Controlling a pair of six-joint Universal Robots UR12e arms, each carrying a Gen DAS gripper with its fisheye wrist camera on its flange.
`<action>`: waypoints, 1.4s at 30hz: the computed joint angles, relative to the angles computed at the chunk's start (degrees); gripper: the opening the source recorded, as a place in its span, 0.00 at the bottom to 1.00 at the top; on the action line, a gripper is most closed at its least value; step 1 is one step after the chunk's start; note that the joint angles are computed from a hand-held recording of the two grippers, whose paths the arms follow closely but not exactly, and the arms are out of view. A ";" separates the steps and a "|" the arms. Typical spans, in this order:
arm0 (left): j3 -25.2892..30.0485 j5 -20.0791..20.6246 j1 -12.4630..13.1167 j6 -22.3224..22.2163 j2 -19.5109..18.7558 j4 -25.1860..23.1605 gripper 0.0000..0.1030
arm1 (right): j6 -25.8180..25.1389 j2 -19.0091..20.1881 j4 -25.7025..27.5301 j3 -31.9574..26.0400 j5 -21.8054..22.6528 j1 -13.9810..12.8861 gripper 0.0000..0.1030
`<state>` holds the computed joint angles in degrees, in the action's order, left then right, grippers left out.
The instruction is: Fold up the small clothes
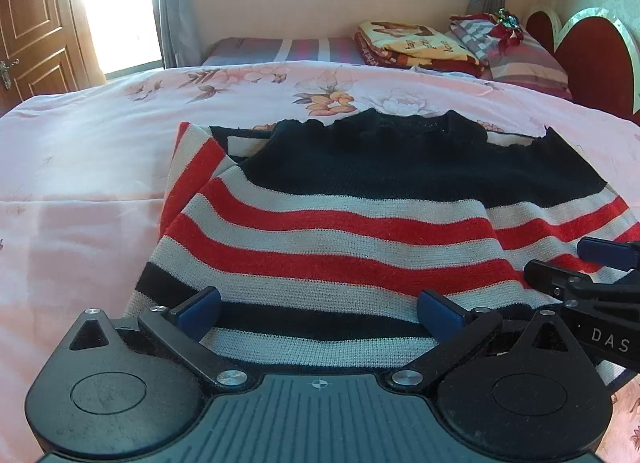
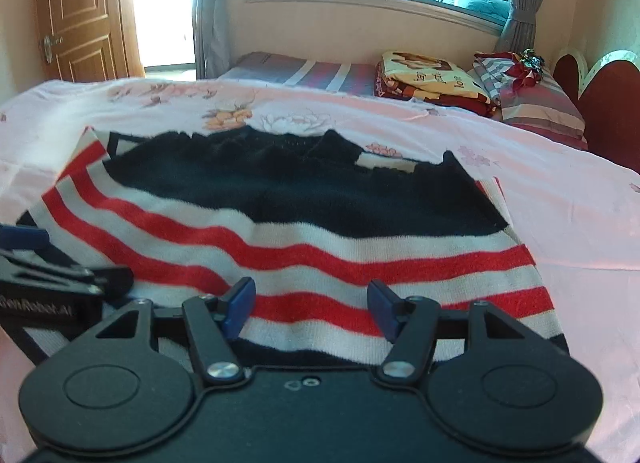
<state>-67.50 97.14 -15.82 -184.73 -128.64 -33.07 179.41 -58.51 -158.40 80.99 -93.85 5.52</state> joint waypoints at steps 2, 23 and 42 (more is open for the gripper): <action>-0.35 0.12 0.06 -0.43 0.37 -0.26 1.00 | 0.61 -0.39 -0.65 0.56 0.28 -0.11 0.59; -11.06 -8.77 3.09 -11.71 8.87 -0.24 1.00 | 2.50 -3.57 -1.34 4.58 1.57 -0.38 0.64; -16.06 -20.52 6.83 -47.46 4.49 21.85 0.55 | 3.43 -3.42 -2.69 4.56 2.43 -0.47 0.64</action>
<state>-83.56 76.62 -8.98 -232.19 -124.15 -11.21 182.84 -61.93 -161.09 85.56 -91.42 5.05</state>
